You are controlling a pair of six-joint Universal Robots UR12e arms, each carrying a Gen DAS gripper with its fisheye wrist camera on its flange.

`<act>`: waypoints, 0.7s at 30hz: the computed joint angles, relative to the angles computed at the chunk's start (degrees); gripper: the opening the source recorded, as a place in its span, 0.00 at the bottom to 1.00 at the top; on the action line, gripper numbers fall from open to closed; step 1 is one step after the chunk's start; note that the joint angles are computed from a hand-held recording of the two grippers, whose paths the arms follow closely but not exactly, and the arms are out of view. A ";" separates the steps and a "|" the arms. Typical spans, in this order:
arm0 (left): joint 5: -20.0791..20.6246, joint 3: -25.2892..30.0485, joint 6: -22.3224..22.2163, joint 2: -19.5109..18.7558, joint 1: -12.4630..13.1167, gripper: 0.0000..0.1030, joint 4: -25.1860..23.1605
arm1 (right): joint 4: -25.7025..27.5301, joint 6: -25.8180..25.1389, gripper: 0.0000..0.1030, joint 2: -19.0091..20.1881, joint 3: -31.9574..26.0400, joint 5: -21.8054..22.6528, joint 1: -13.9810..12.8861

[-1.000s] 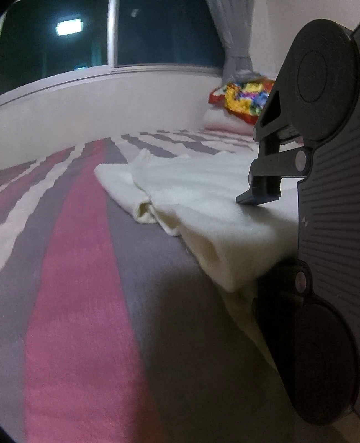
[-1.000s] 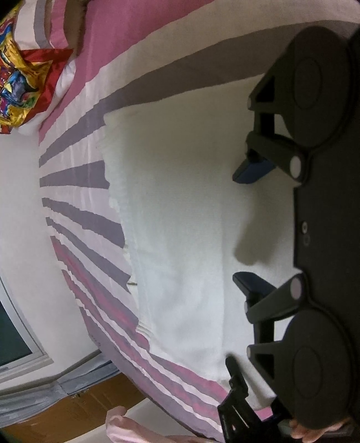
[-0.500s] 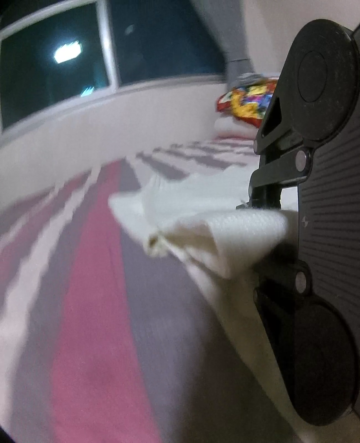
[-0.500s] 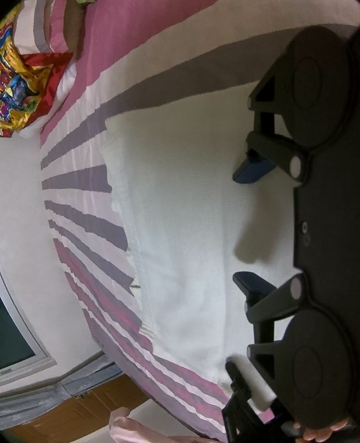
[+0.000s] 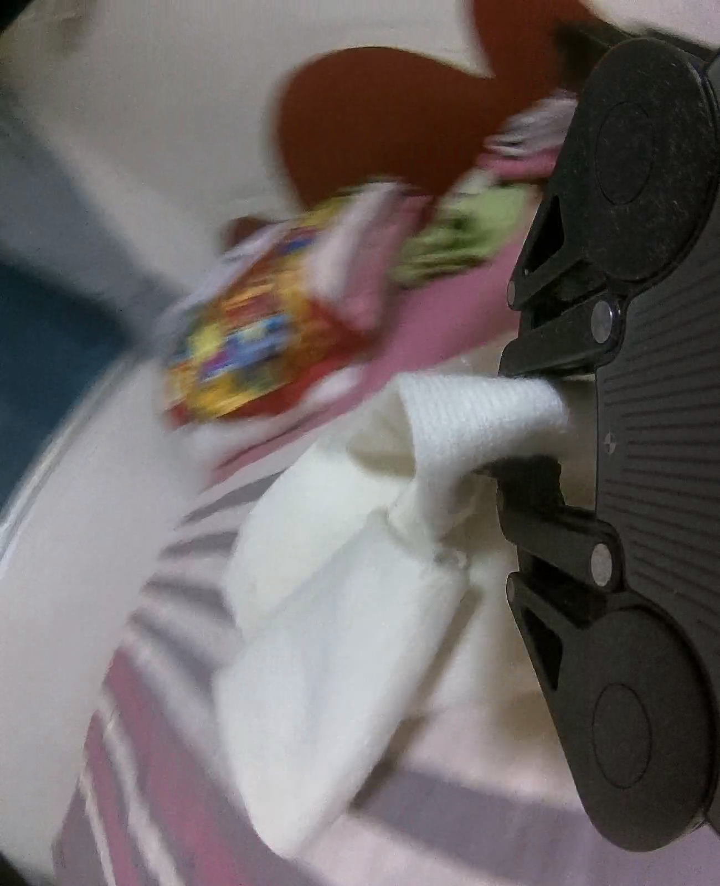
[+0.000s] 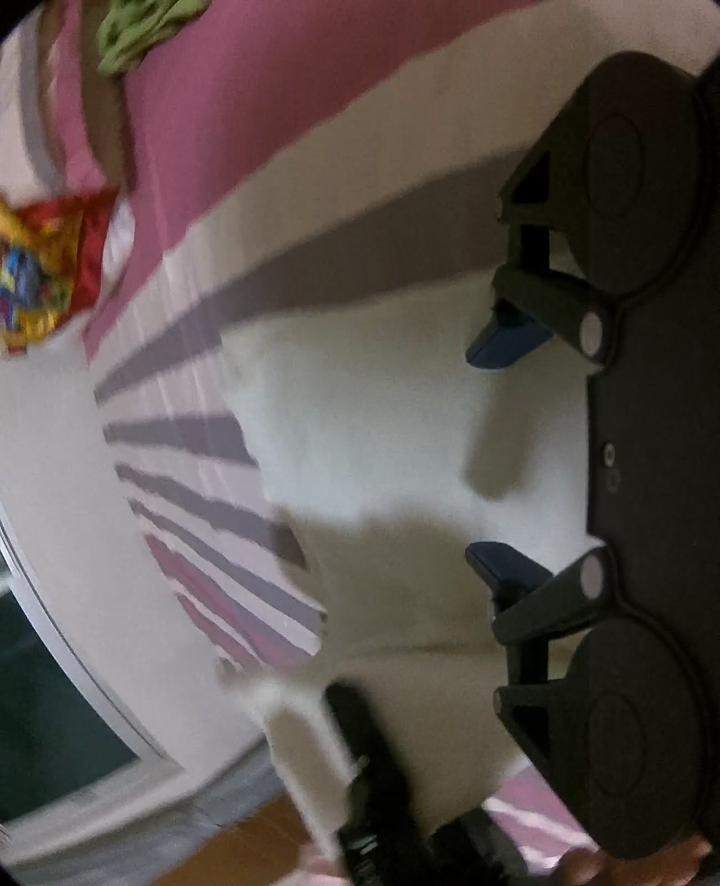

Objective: Fold small clothes

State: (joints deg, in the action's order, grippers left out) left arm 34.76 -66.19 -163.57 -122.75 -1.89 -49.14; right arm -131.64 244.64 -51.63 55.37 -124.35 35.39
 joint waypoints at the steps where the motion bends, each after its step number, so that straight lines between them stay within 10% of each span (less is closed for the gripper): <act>1: 1.50 0.26 3.89 0.21 -0.57 0.08 -3.42 | -0.86 1.09 0.67 -0.97 1.59 -0.23 -0.08; 4: 6.32 0.03 12.39 1.21 -1.93 0.08 -9.18 | -2.76 2.76 0.67 -3.28 5.26 -0.75 -0.26; 12: 14.72 -6.65 26.75 5.99 -3.54 0.09 1.81 | -16.22 4.46 0.69 -7.04 12.87 4.21 -1.91; 21: 10.70 -10.48 39.97 10.57 -1.79 0.09 -4.65 | -18.64 -0.49 0.79 -5.10 9.24 17.39 -4.95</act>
State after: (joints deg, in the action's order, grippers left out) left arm 45.45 -76.67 -123.61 -112.18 -3.68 -53.80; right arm -150.28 244.16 -56.73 64.61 -106.96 30.44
